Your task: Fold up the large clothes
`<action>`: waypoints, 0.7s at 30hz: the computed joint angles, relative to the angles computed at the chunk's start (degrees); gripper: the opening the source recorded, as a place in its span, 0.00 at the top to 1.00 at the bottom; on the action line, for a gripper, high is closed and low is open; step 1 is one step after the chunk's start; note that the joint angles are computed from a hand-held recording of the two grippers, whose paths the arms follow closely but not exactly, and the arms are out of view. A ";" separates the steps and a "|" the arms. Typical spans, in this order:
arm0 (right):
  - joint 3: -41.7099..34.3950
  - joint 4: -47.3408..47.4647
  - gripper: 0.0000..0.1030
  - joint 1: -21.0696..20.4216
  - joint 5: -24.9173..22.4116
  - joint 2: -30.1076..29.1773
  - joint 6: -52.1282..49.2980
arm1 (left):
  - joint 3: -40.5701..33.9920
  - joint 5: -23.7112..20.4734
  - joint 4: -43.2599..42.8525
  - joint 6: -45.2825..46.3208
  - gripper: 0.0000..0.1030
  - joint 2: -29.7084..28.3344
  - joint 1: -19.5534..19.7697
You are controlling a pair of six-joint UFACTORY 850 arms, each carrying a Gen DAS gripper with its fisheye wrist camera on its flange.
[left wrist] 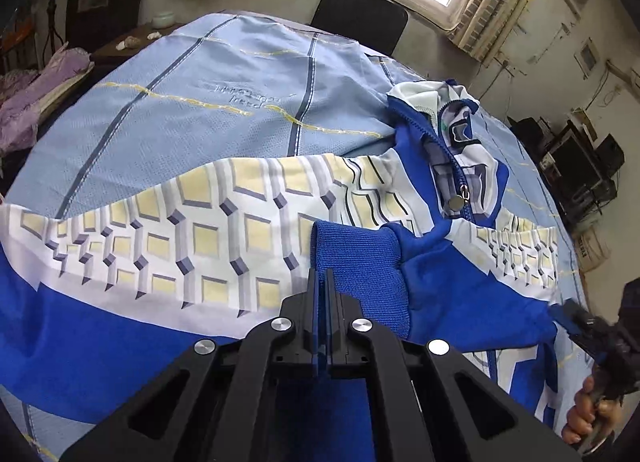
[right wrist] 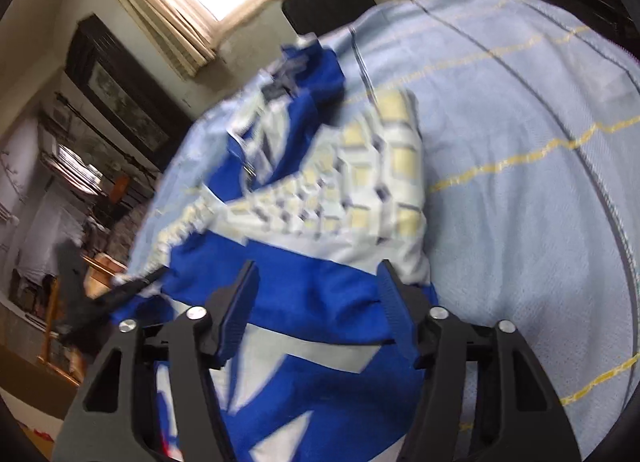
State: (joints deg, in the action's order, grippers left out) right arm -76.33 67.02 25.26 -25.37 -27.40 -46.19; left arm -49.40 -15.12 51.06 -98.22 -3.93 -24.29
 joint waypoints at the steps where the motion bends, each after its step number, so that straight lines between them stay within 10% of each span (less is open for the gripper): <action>1: -0.61 -4.82 0.60 0.33 0.93 -0.67 4.04 | -0.06 -0.27 0.38 -0.15 0.97 0.21 -0.39; 5: -1.64 -10.84 1.00 -0.86 2.54 -1.91 11.14 | -0.14 -0.59 7.53 -6.00 0.74 1.53 -2.70; 8: -1.89 -5.75 1.00 -2.57 0.31 -2.57 7.57 | -0.91 1.86 11.59 -7.54 0.68 1.34 -4.50; 14: 0.57 -18.05 0.94 -2.00 10.19 0.61 20.54 | -4.79 0.73 -0.54 7.41 0.60 -3.60 -6.86; 21: 0.09 -5.39 0.94 0.28 4.97 1.12 3.06 | -4.19 1.35 -1.48 7.08 0.60 -3.68 -5.60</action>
State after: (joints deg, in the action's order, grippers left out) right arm -76.24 61.63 25.54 -20.41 -26.29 -43.13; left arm -53.59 -13.77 49.57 -91.14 -7.61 -29.90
